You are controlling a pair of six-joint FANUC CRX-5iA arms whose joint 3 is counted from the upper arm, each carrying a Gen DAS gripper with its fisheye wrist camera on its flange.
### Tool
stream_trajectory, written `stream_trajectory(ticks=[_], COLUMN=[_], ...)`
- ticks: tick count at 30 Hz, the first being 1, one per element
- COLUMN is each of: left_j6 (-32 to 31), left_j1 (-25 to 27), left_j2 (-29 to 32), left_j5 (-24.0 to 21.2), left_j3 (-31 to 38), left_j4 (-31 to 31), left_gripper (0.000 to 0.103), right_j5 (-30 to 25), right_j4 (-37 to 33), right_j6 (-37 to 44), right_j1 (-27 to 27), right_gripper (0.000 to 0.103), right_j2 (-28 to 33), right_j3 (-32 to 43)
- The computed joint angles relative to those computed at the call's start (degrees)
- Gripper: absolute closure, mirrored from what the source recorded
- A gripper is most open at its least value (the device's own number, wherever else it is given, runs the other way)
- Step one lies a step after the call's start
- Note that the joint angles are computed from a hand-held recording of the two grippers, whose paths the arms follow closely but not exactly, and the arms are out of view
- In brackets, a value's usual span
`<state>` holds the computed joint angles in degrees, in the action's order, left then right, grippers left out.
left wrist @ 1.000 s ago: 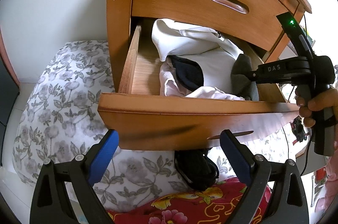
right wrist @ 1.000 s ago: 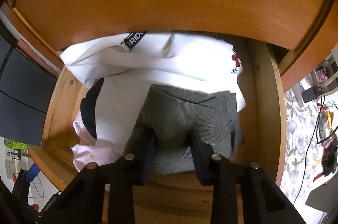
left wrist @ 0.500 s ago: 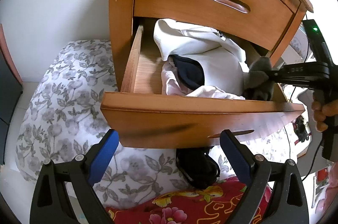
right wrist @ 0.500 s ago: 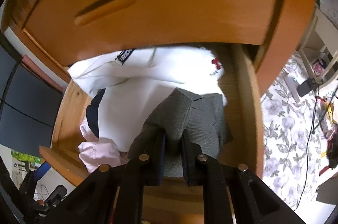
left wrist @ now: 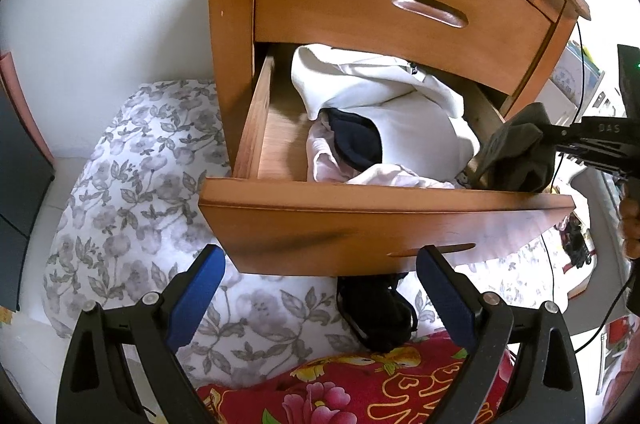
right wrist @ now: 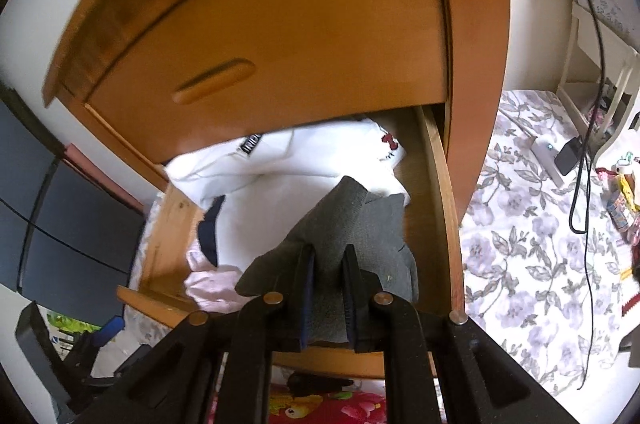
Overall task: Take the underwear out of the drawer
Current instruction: 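Lift the grey cloth out with the right gripper and drop it onto the red cushion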
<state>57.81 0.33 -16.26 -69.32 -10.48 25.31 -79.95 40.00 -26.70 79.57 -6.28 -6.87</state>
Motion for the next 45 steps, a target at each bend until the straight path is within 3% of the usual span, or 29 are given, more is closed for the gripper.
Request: stream_trajectory(ticks=[20, 41, 45], left_j6=[0.6, 0.4, 0.1], left_j1=[-1.0, -1.4, -1.0], left_j2=[-3.2, -6.5, -6.8], left_j5=[-0.4, -0.9, -1.2], left_j3=[1.1, 1.2, 1.1], left_j4=[-1.3, -0.9, -0.5], left_gripper=[0.006, 0.006, 0.006], right_j5=[-2.6, -8.3, -8.5], right_j4=[11.5, 18.6, 17.1], right_j6=[-3.1, 0.5, 1.4], right_j1=[7.5, 15.3, 15.5], right_gripper=[0.09, 0.09, 0.09], right_j2=[-0.6, 2.9, 3.7], right_j3=[0.3, 5.8, 6.8])
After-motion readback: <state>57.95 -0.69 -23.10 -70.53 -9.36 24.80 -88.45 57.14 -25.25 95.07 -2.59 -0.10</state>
